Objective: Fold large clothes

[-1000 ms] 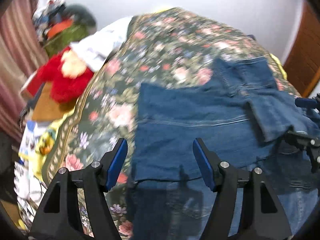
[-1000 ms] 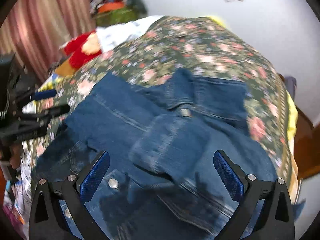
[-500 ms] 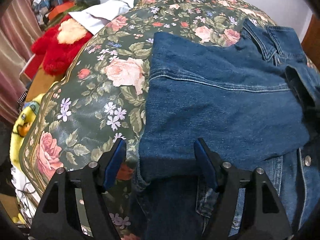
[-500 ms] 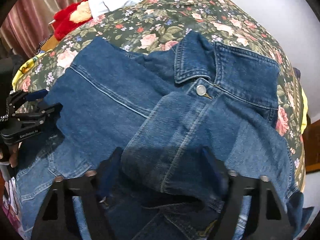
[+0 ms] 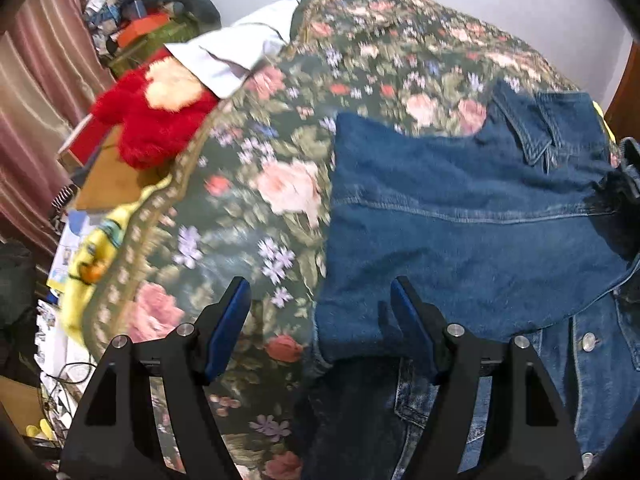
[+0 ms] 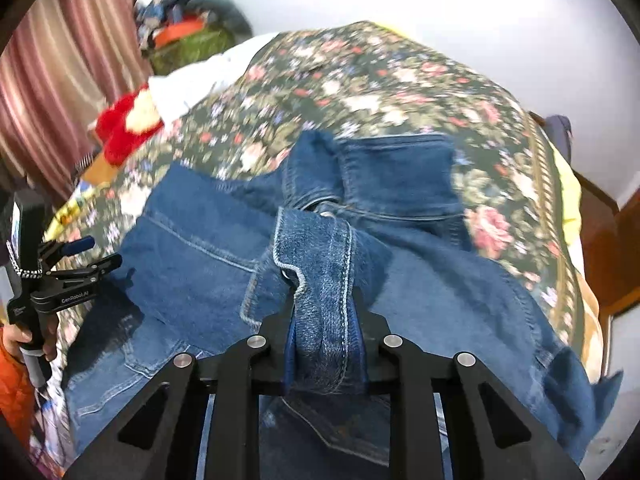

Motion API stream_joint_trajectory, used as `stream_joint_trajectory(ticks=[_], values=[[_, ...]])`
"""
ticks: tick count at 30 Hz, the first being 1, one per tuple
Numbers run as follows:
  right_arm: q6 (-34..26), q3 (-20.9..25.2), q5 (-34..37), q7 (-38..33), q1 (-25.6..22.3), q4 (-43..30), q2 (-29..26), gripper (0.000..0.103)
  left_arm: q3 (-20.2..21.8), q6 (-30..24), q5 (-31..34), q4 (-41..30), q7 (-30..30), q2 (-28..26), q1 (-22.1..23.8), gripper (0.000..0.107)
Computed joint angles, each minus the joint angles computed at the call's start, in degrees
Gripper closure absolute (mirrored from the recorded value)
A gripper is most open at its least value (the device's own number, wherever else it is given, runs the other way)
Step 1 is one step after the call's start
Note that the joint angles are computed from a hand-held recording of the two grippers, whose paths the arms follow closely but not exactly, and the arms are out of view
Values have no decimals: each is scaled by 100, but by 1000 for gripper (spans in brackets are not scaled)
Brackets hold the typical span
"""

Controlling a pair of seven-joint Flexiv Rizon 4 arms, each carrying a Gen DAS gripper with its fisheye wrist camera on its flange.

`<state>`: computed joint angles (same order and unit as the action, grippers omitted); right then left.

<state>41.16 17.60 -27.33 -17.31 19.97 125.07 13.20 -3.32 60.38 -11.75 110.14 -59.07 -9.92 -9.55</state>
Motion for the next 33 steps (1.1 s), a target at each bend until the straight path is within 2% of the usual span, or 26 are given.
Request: stream_joint_trajectory(ticks=[8,11,13,19,22,25,28,31,33], values=[[-38,168,355,451,-187,503,1015,85,-61,-25,170,-54,-129,44,-145,35],[-245,251,541,570,-233,614,1275,85,11,-42,721,-115,-433,-81,-303,35],[-759,370,488,635,-277,583,1377,85,110,-157,1277,-253,-829,-225,-438,35],[-1581,341,902,410,-185,681,1813,84,81,-250,1371,-213,-868,-313,-413,35],[-1759,328,1042,243,-142,663,1916,84,36,-339,1208,-217,-756,-234,-362,35],[-1635,279,1068,31,-101,606,1875,84,-75,-222,837,-82,-450,-36,-315,35],[-1379,245,996,-163,-74,498,1591,84,-207,-52,406,72,-13,145,-334,35],[-1104,107,1146,-449,12,402,1153,84,-312,-122,38,178,328,218,-421,35],[-1215,30,1325,-632,70,296,812,84,-346,-156,-4,213,397,187,-517,35]])
